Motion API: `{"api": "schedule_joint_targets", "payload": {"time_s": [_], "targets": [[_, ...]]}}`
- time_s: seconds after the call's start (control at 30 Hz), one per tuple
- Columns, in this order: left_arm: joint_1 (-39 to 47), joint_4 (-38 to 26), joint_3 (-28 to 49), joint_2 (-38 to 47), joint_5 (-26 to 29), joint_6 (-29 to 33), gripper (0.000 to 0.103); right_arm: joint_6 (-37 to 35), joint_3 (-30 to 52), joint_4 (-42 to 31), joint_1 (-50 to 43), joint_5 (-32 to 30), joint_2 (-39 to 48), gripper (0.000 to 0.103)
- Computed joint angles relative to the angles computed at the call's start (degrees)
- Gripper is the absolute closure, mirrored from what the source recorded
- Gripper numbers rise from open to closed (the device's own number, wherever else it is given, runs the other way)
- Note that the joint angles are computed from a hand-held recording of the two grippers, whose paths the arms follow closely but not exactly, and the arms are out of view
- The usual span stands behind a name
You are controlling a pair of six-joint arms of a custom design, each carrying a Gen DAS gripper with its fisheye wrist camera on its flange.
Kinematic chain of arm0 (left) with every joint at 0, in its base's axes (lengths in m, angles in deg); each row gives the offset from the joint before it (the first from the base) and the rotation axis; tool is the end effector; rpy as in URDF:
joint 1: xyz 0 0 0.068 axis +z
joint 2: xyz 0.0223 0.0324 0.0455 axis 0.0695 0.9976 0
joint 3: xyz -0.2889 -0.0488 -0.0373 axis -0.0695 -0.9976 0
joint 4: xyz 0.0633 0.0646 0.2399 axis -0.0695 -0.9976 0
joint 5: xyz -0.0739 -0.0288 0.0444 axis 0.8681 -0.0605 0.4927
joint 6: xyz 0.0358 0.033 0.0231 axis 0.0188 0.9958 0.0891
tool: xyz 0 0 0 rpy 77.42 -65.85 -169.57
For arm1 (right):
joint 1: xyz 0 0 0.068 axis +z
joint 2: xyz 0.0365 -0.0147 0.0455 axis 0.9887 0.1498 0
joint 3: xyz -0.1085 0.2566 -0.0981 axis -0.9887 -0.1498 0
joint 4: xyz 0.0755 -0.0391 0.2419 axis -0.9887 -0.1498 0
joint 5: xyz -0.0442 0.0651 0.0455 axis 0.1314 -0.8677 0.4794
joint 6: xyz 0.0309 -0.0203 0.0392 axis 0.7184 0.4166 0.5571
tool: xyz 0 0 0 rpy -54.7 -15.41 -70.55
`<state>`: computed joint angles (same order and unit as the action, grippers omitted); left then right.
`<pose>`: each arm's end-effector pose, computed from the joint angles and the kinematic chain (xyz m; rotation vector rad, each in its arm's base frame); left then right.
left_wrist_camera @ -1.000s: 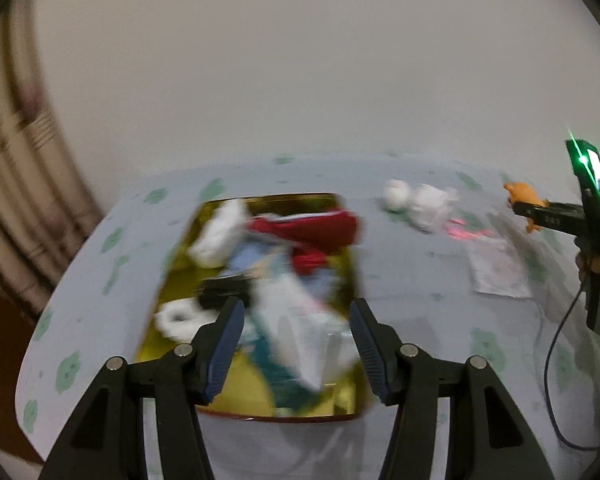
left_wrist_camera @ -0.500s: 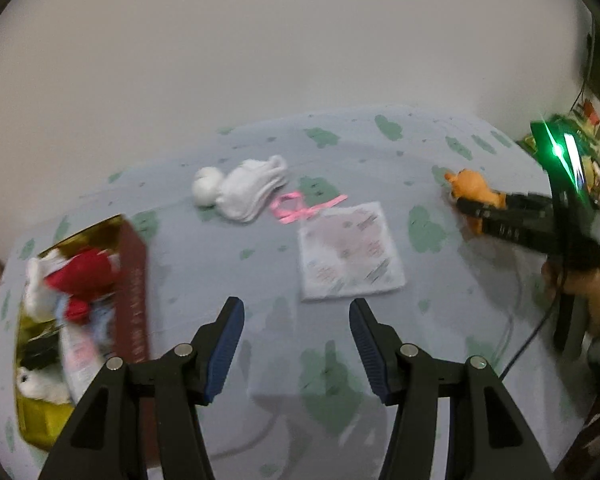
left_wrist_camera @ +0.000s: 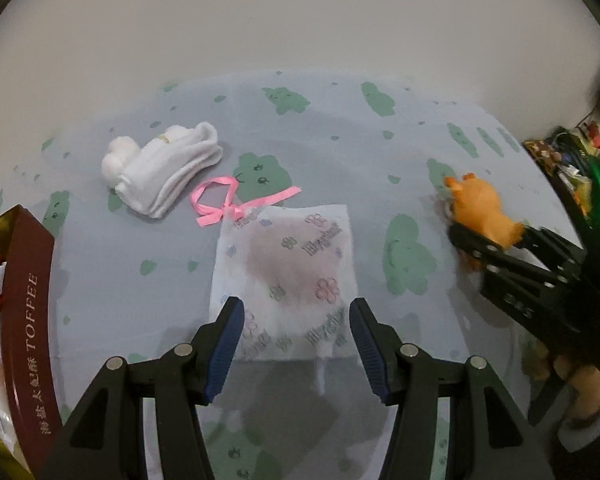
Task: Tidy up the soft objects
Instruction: 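Lift the plush toy with the right tool while the left tool grasps the white pouch, then carry the white pouch with pink ribbon over the tin with the left tool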
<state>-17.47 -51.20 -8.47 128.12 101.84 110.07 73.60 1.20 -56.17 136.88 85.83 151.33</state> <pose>0.3020 -0.1302 0.0458 1.1724 2.4601 -0.4031 0.1819 0.2283 -0.0085 0.7719 2.4157 -0.1878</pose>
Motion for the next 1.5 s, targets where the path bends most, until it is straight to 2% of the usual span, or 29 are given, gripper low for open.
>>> {"api": "schedule_joint_targets", "payload": {"time_s": [0.2,0.5,0.7,0.77,0.83,0.93,1.03,1.5], "targets": [[-1.20,1.56,2.69,3.23,-1.53,-0.90,0.047,0.13,-0.21,0.19,0.14,-0.11,-0.03,0.056],[-3.09,3.75,6.14,6.79,-3.41,-5.11,0.027,0.08,-0.67,0.86,0.11,-0.24,-0.24,0.056],[-2.63,7.34,4.47,7.15,-2.57,-5.38,0.027,-0.06,-0.77,1.10,-0.01,-0.26,-0.23,0.056],[-2.53,7.94,3.74,6.72,-2.94,-5.25,0.033,-0.16,-0.93,1.49,-0.08,-0.25,-0.22,0.056],[-2.33,8.69,2.67,5.85,-2.85,-5.06,0.053,-0.25,-0.89,1.67,-0.13,-0.27,-0.09,0.056],[-1.67,7.15,2.72,4.71,-1.80,-5.94,0.070,-0.26,-0.91,1.73,-0.16,-0.27,-0.05,0.056],[-1.07,6.92,2.01,3.37,-1.88,-6.97,0.075,-0.30,-0.92,1.75,-0.19,-0.27,-0.06,0.056],[1.23,9.44,-4.20,-2.74,-2.34,-6.30,0.075,-0.86,-0.25,0.95,-0.50,-0.60,0.14,0.056]]}}
